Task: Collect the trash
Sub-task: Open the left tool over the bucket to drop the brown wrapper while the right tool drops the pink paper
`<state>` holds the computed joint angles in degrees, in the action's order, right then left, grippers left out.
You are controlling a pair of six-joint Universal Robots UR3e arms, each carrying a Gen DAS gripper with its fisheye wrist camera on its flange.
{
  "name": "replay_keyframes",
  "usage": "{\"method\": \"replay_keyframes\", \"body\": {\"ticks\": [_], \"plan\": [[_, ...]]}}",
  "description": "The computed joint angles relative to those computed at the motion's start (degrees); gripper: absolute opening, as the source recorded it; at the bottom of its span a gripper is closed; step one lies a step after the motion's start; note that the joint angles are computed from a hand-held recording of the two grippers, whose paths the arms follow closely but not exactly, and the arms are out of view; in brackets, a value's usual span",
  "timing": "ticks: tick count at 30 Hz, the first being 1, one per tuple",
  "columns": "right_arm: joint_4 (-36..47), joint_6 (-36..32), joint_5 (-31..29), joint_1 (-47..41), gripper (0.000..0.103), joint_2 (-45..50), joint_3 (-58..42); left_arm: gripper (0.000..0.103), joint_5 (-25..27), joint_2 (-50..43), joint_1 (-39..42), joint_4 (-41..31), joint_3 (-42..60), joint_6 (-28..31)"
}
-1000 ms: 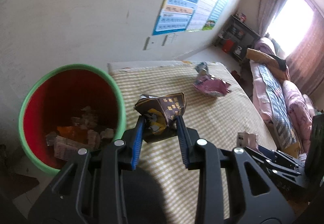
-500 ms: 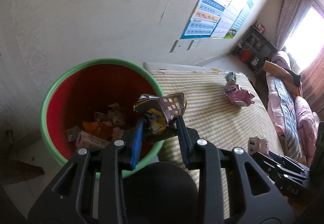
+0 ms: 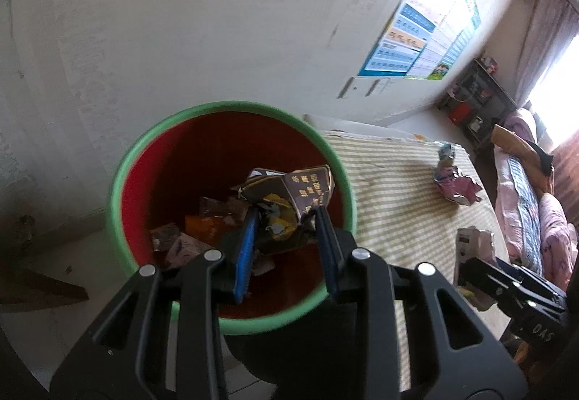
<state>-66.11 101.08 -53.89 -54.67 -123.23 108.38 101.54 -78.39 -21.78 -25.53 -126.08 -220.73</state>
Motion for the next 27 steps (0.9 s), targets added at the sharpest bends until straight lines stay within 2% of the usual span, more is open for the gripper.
{"method": "replay_keyframes", "body": {"ticks": [13,21,22,23,24,27], "plan": [[-16.48,16.34,1.08,19.0,0.047,7.86,0.97,0.031,-3.98,4.72,7.76,0.22,-6.15,2.58],[-20.85,20.52,1.95,26.56,0.049,12.48,0.74,0.031,-6.27,4.65,10.38,-0.23,-7.22,3.39],[-20.6,20.56,2.41,27.0,0.06,13.24,0.38,0.033,-6.64,4.41,10.73,-0.54,-7.27,3.41],[-20.84,20.67,2.79,27.08,0.068,13.48,0.37,0.046,-6.89,4.45,11.07,-0.81,-7.63,3.12],[-21.85,20.88,3.29,26.95,0.069,13.5,0.69,0.057,-7.31,4.63,11.54,-0.64,-7.98,2.93],[-27.06,21.22,2.98,25.23,0.073,15.2,0.68,0.06,-8.04,4.95,12.32,-0.02,-9.27,2.32]]}}
